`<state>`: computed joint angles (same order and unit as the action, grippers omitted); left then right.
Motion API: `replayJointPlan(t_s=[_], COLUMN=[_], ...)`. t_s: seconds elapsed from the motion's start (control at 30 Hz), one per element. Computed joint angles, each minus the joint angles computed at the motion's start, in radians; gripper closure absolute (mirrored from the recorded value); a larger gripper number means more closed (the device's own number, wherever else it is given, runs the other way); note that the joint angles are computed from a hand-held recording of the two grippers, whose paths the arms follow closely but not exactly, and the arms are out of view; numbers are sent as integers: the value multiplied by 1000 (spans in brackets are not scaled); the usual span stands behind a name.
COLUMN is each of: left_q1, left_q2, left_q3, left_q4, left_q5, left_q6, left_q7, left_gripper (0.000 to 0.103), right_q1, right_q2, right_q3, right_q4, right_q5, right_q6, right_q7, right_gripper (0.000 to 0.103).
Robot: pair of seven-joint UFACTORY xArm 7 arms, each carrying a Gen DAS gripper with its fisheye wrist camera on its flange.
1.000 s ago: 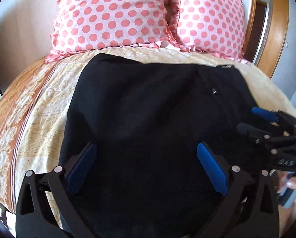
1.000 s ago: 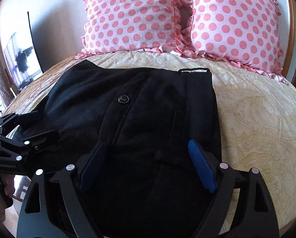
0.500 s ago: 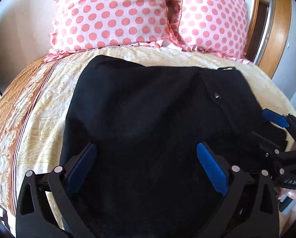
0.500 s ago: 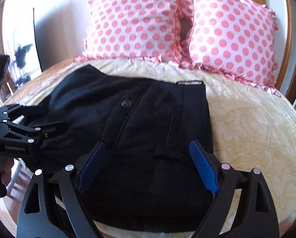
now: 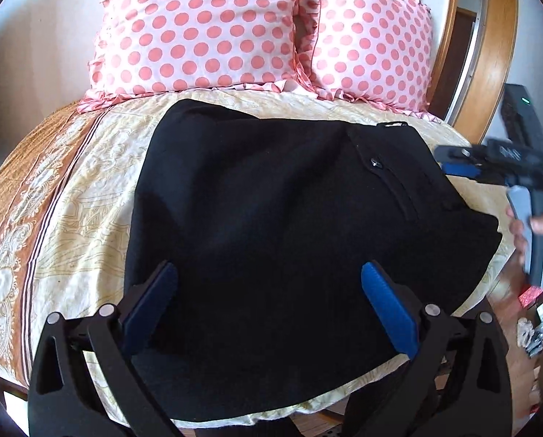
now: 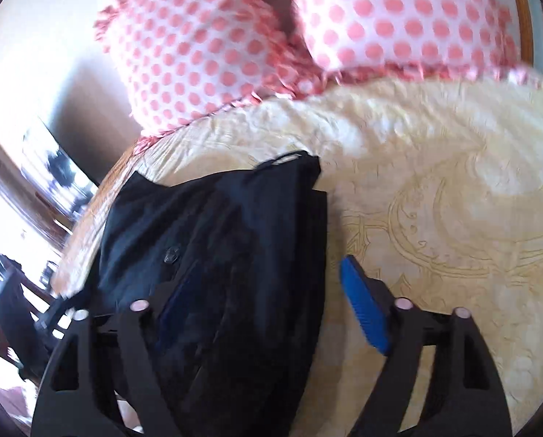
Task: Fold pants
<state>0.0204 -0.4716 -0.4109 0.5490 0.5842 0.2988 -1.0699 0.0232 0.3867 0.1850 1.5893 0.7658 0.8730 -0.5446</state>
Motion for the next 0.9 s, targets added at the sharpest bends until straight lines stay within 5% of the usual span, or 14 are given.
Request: replayJointPlan(t_s=[0.1,0.3,0.5,0.6,0.77,0.9], left_q1=[22,27,49,55,62,-11], left_q2=[-2,-6,-14,-13,-30,-85], left_q3=[-25,-21,-43,-46,-43,76], left_q4=[-4,-18,-27,-27,-49,-101], left_q5=[36,49,63,66,66,-48], left_q6=[-2,-29,-38,-38,-79,-157], left_q7=[-17,-21,-37,-40,-49,31], left_gripper=[2,2,2,2,2,2], right_q1=[-11,-4,6,23,43,38], right_q2=[106,105,39,-17,19,51], right_q3=[2,24,35,42,9,6], right_q4=[123,110,29,-33,5,41], right_q5=[-6,-28,-33,-21,-60,-81], right_q6=[103,75,-6,-63,-48,-20], right_q7=[75,31,-76,-176,-87,-35], right_gripper=[34,34,63,64,63,53])
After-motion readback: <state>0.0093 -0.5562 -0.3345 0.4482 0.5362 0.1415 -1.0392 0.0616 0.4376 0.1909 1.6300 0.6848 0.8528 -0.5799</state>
